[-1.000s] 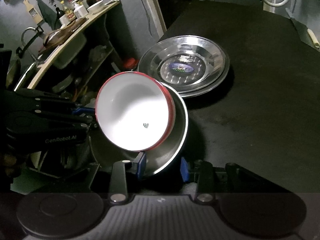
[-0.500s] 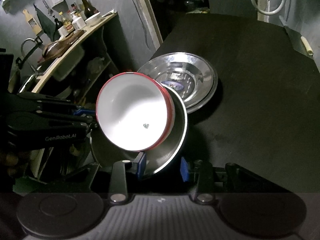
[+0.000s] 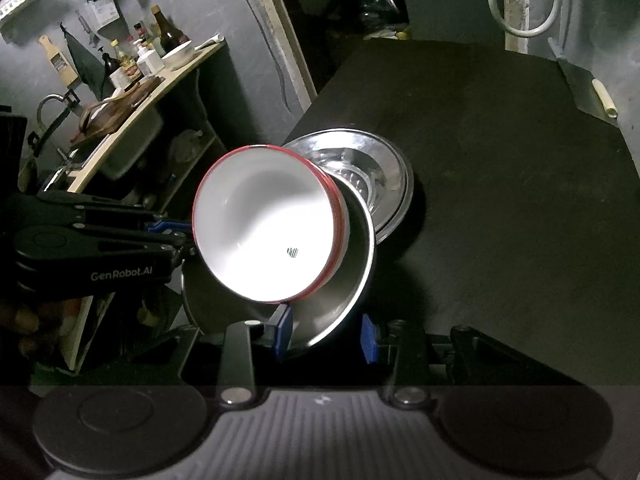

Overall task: Organize plates and bowls
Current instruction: 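Lift the steel bowl with nested white bowls over the steel plate stack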

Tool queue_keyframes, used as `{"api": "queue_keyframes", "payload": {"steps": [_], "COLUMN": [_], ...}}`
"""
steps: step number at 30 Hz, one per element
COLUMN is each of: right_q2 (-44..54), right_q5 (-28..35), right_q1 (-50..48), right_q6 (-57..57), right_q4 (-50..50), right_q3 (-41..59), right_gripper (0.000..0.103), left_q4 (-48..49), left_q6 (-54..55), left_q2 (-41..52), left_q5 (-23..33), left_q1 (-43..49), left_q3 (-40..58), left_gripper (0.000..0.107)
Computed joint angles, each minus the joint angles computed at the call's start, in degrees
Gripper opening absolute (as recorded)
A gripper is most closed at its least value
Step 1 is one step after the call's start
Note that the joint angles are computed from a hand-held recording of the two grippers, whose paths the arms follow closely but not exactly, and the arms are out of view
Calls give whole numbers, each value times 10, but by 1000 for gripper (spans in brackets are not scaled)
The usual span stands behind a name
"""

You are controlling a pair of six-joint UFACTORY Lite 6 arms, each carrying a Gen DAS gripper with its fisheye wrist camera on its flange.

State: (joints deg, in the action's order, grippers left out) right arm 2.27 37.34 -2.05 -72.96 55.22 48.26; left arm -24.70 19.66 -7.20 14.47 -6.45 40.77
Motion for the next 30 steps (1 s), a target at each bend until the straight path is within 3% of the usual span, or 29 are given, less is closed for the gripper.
{"api": "queue_keyframes", "payload": {"steps": [18,30], "right_q2": [63,176], "right_q5": [9,19], "right_q1": [-3,41], "right_q6": [6,55], "right_q4": [1,-43], "right_q3": [71,219], "right_gripper": [40,40], "left_q4": [-9,-12], "left_q6": [-1,-7], "left_q2": [87,164], "left_q5": [-10,-25], "left_q1": [11,39], "left_q3": [84,147], "left_gripper": [10,10]}}
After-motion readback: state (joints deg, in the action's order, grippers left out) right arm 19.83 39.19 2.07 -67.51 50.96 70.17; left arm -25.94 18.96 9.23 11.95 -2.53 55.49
